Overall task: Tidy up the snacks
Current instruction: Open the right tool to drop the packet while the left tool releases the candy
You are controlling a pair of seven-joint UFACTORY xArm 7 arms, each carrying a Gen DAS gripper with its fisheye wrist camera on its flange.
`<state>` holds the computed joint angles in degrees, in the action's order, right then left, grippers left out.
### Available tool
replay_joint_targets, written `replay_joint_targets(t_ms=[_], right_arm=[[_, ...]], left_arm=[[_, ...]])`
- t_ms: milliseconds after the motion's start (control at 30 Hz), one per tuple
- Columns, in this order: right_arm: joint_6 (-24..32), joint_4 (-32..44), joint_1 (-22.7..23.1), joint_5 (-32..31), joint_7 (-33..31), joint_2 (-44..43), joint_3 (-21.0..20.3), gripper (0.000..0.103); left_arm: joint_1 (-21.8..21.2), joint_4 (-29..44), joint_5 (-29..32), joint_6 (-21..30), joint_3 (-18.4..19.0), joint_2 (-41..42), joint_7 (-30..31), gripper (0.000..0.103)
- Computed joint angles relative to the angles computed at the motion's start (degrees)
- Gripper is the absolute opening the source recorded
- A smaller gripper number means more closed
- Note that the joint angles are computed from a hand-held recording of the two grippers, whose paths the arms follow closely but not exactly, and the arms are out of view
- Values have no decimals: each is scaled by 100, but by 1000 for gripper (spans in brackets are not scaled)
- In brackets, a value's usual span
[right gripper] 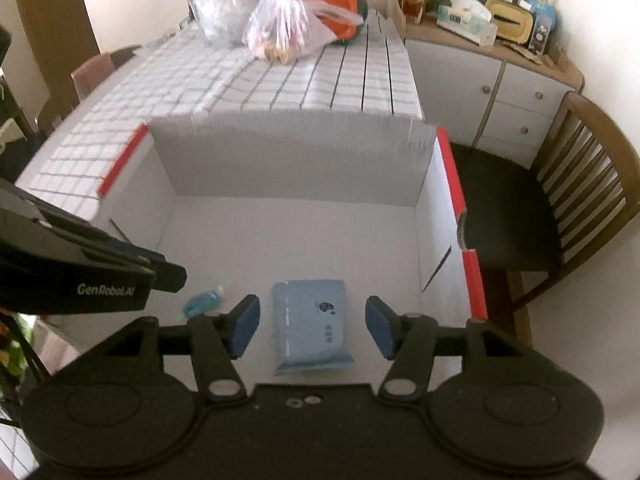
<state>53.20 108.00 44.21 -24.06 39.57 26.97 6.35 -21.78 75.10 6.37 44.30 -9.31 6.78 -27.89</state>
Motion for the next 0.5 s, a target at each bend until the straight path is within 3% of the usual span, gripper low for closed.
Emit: replay_joint_targets(t_ms=[167, 300, 500], right_arm=[[-121, -145, 126, -186, 331, -213, -12, 64], [-174, -203, 225, -370, 583, -327, 17, 68], [-195, -237, 409, -661, 1020, -461, 74, 76]], left_arm=[[49, -435, -38, -246, -16, -493, 21, 14], [119, -873, -93, -476, -52, -974, 89, 23], [222, -1514, -349, -706, -76, -1709, 367, 26]])
